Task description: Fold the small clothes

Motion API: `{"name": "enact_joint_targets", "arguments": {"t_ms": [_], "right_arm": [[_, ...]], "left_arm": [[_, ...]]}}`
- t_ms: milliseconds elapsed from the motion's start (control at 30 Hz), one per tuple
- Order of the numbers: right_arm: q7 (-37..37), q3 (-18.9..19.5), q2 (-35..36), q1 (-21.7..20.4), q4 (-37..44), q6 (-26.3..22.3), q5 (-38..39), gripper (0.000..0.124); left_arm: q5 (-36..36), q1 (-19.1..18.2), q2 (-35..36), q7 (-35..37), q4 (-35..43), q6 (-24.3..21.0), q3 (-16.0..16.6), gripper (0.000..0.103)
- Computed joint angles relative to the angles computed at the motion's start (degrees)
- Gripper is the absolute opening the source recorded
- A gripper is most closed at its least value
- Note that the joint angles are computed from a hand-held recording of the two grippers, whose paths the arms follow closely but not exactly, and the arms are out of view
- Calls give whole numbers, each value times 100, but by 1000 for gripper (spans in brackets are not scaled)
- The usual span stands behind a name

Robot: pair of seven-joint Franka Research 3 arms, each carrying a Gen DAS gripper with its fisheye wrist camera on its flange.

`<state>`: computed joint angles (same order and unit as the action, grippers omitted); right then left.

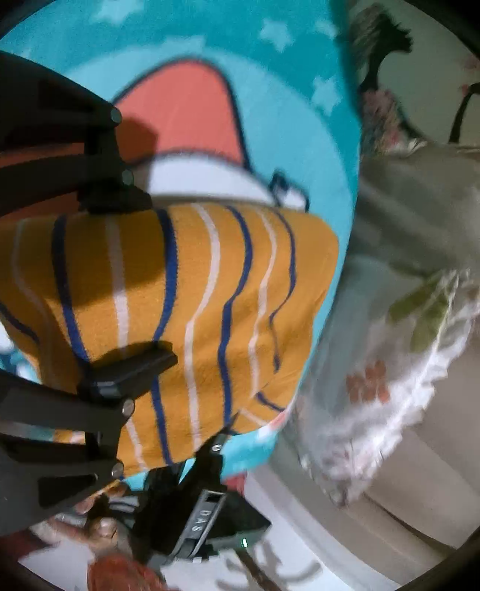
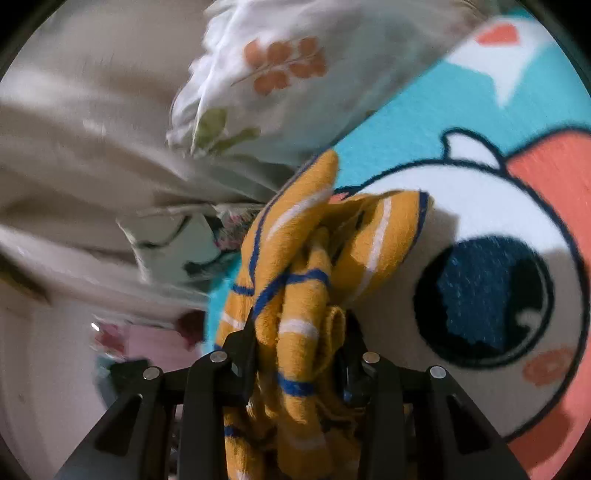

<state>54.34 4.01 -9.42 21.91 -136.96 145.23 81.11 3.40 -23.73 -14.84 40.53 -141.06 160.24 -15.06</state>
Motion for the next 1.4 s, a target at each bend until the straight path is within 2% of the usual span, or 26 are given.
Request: {"name": "enact_joint_targets", "arguments": {"t_ms": [67,100,167,200,300,333,400,433,500,533,567,600,633,667,733,767,800,867,967,1067,1267,1400], "right_arm": [[1228,316,148,-13,-62,774,-1663,42],[1735,453,203,-67,-150,987,-2331,48],[2190,395,-4,76,-383,1244,-2702,52],[2679,488,-222,50,-546,1433,-3210,52],[3556,850,-937,-42,-866,1895,-4520,52],[3586,856,-1091,49,-897,1979,-4637,52],[3180,540,-1296,691,-941,2096,-4357,52],[2872,278,-1301,1121,-939,2112,-4040,54],[2553,60,-973,1532,-718,2016,-3525,57],[2730,120,-792,1494,-683,1928,-3570,57],[3151,330,-658,1256,-685,1842,-3895,57],[3687,547,-505,988,-691,1746,-4341,53],[3901,610,-464,913,-739,1772,-4502,48],[4101,684,-532,873,-849,1920,-4631,48],[4554,828,-719,707,-925,1837,-5104,48],[4970,1010,-833,508,-942,1733,-5549,49],[5402,1197,-994,307,-987,1612,-6000,52],[6106,1502,-1221,32,-1007,1465,-6696,58],[6879,1832,-1577,-83,-1090,1362,-7343,60],[7373,2087,-1780,-89,-1061,1107,-7901,66],[8231,2669,-1880,-16,-822,120,-9088,69],[8629,2642,-1981,281,-887,-336,-9428,69]], "left_arm": [[352,179,56,-210,32,-437,-144,73],[384,169,59,-200,3,-575,-140,73],[395,139,-163,-273,-276,-450,-138,73],[487,164,-274,-374,-368,-426,-177,73],[1318,504,-831,-1125,-496,-812,-602,73],[1612,608,-1047,-1402,-518,-961,-747,74],[2133,763,-1474,-1872,-547,-1249,-965,79],[2366,813,-1689,-2064,-552,-1391,-1058,81],[2855,902,-2171,-2382,-574,-1732,-1263,83],[3090,927,-2411,-2490,-585,-1939,-1365,89],[3342,952,-2664,-2581,-582,-2155,-1485,96],[3528,933,-2865,-2665,-603,-2294,-1561,99],[3748,932,-3093,-2778,-638,-2391,-1655,103],[4027,946,-3383,-2923,-720,-2419,-1758,103],[4436,1001,-3777,-3181,-797,-2560,-1964,103],[4552,941,-4003,-3305,-902,-2581,-1966,103],[4567,790,-4135,-3317,-1010,-2467,-1805,103],[4344,323,-4330,-3093,-1337,-1982,-1178,103],[3764,24,-4401,-2515,-1595,-1923,-724,103],[3245,-125,-4404,-2045,-1794,-1934,-441,103],[2237,-382,-4194,-1472,-2066,-1898,-216,103],[1831,-468,-4120,-1234,-2111,-1917,-300,103]]}}
